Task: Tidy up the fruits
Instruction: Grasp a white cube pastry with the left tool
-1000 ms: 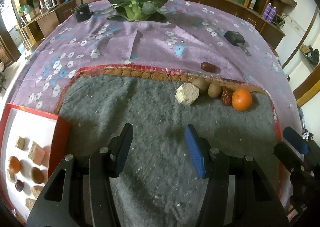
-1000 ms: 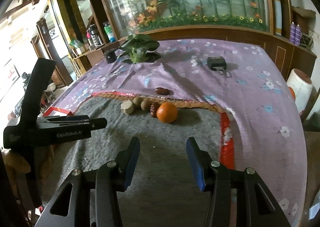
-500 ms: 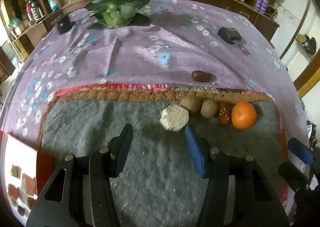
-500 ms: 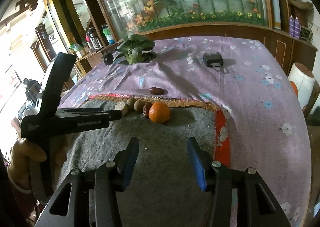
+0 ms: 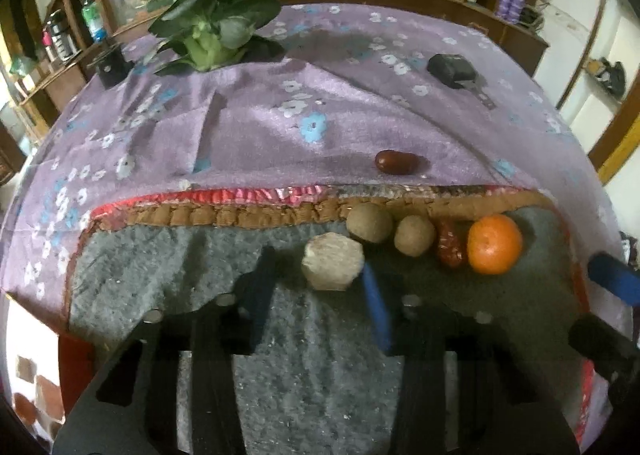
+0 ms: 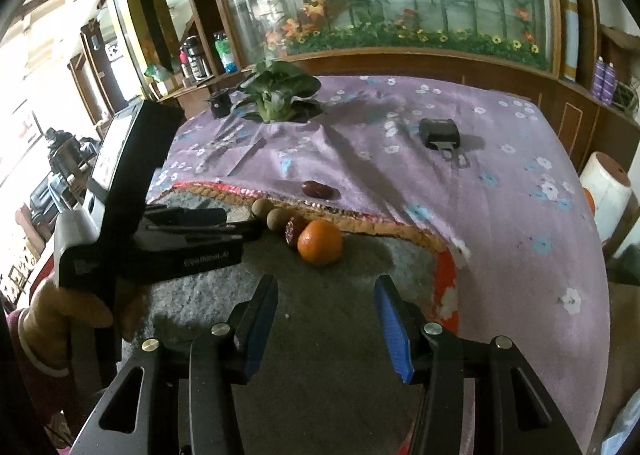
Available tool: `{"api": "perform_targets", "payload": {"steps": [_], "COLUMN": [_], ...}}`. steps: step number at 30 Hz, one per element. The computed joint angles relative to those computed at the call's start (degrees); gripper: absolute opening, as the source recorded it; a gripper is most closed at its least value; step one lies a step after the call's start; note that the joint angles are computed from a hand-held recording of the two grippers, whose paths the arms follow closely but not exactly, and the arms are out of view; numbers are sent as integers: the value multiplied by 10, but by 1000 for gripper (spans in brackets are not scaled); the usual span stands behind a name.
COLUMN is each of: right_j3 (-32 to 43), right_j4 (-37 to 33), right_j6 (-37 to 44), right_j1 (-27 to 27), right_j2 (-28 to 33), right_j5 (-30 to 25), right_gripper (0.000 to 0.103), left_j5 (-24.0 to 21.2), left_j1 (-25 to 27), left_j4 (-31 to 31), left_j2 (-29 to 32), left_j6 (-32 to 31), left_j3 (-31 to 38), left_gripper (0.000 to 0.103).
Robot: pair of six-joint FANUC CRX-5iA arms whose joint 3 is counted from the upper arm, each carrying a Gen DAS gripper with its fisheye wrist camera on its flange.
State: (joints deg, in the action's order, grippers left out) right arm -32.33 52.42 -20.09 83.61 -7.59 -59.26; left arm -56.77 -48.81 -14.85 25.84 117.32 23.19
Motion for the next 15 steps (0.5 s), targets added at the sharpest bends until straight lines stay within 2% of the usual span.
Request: {"api": "perform_targets", "payload": {"steps": [1, 6, 14, 15], "right_j3": [-1, 6, 40, 51], "right_j4": [2, 0, -35, -48], "right_j6": [1, 52, 161, 180], "right_j1": [-3, -31, -86, -89], "right_j2": [0, 13, 61, 75], "right_j5": [4, 42, 90, 80], "right_gripper": [49, 49, 49, 33], "left_j5": [3, -12, -3, -5], "left_j1": [2, -1, -2, -1], "left_j4": [6, -1, -1, 0], "left_j2": [-3, -20, -75, -77], "left_j6": [-3, 20, 43, 42], "left_j3": [-4, -13, -63, -66], "left_gripper": [27, 27, 27, 27]}}
